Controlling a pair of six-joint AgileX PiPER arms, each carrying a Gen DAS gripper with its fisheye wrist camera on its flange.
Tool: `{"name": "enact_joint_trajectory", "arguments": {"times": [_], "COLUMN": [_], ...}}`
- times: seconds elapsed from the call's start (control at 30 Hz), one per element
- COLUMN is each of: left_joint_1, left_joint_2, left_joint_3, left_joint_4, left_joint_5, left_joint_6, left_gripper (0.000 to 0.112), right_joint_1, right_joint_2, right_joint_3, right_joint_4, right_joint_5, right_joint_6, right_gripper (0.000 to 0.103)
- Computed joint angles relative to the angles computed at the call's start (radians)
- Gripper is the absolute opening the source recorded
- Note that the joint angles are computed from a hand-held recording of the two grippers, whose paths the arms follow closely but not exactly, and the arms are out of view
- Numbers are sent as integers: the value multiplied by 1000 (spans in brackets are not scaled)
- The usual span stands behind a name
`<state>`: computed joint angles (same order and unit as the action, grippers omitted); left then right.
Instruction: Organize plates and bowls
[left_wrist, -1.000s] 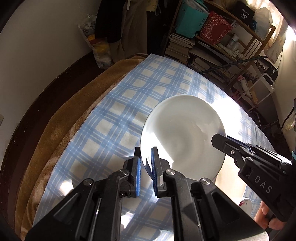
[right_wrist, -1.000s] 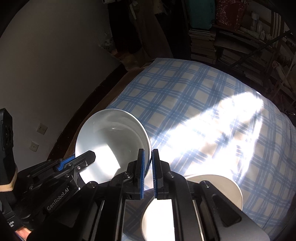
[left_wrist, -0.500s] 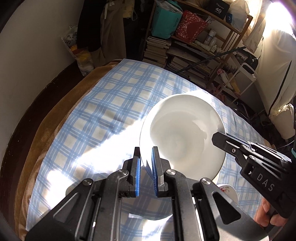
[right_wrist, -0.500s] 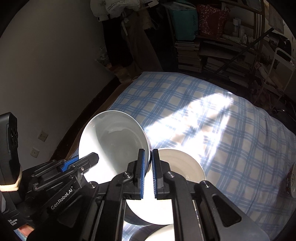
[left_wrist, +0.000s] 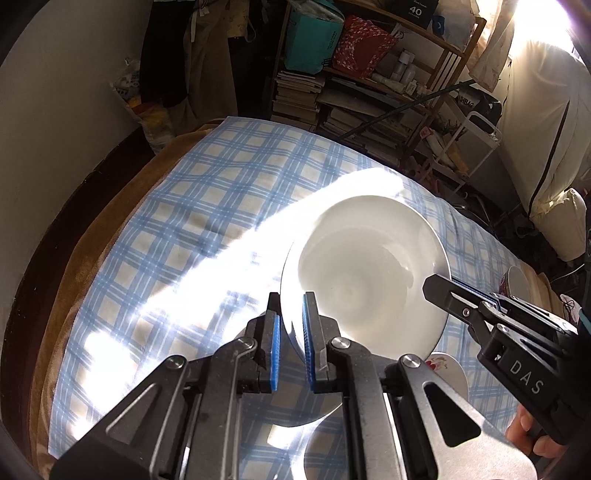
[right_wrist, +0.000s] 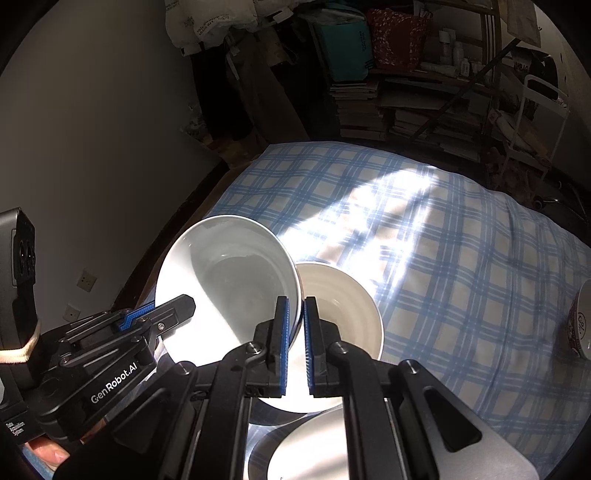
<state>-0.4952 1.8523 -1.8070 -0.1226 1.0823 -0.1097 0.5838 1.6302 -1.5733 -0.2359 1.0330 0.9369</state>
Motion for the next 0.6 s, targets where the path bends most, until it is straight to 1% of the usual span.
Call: {"name": "enact_joint_trajectory", "arguments": {"times": [0.23, 0.6], "left_joint_1": [-54, -79], "left_joint_2": [17, 56], "left_joint_3": [6, -5], "left_joint_4": [48, 68], "left_joint_5": [5, 24], "left_joint_6": [-22, -30], "left_gripper": [11, 11], "right_joint_1": [-16, -40], "right_joint_2": [-46, -62], "right_joint_3": [105, 179], "right_joint_4": [8, 35], "right_joint_5": [-43, -85], "right_joint_6": [30, 24], "right_gripper": [9, 9]}}
